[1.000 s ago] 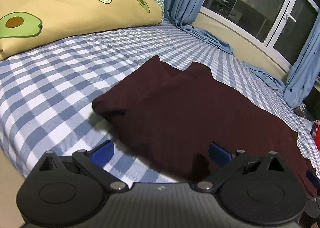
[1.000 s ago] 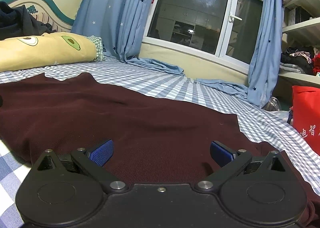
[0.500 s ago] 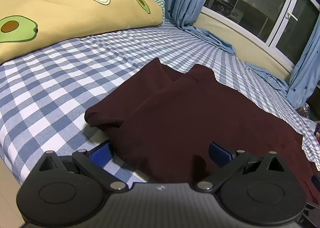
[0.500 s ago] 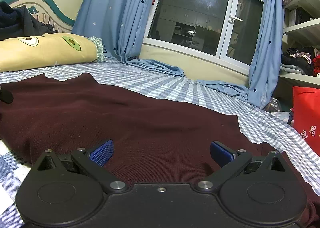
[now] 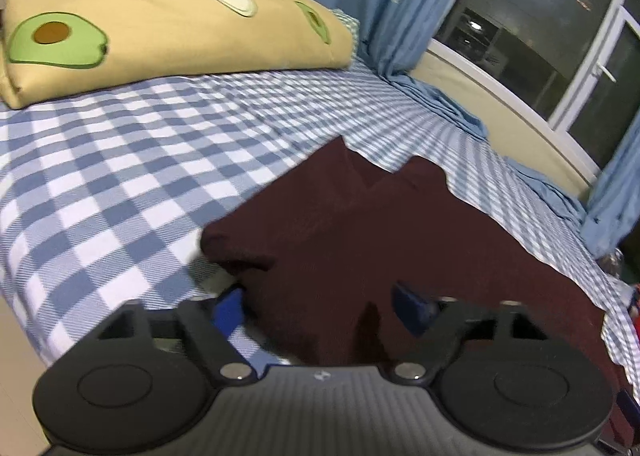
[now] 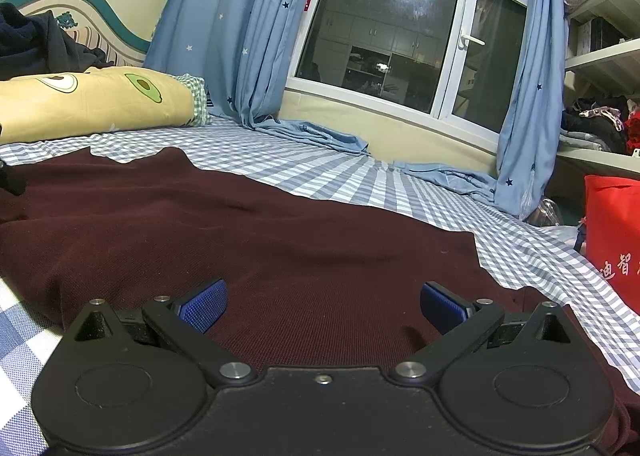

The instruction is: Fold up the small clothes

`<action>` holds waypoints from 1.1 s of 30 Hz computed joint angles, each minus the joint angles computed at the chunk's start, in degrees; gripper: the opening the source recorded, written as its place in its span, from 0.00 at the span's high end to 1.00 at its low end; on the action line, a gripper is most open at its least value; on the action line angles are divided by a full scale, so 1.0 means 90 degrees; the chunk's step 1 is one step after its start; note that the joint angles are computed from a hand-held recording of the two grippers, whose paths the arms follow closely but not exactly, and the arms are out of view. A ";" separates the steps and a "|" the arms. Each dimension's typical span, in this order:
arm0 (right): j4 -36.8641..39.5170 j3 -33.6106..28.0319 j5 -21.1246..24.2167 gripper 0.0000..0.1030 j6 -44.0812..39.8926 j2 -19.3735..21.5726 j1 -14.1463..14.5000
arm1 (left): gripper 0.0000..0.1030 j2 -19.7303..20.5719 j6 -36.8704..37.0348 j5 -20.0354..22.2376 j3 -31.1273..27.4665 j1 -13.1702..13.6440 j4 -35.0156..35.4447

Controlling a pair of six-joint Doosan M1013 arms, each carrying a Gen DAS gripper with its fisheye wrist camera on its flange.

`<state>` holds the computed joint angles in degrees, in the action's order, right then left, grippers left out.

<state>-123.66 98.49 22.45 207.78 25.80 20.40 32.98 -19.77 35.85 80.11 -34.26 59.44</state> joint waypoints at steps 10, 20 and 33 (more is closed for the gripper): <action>-0.0071 0.0015 0.0034 0.00 0.0063 -0.0009 0.0008 | 0.70 -0.0074 -0.0099 0.0333 -0.0053 -0.0018 0.0031; -0.0375 0.0096 0.0423 0.00 0.0284 0.0001 0.0081 | 0.82 -0.0032 0.0101 0.0080 -0.0628 -0.0265 0.1558; -0.0090 0.0560 0.0807 0.00 -0.0738 -0.0485 -0.0152 | 0.83 0.0597 0.1608 -0.1189 -0.2143 -0.0723 0.1764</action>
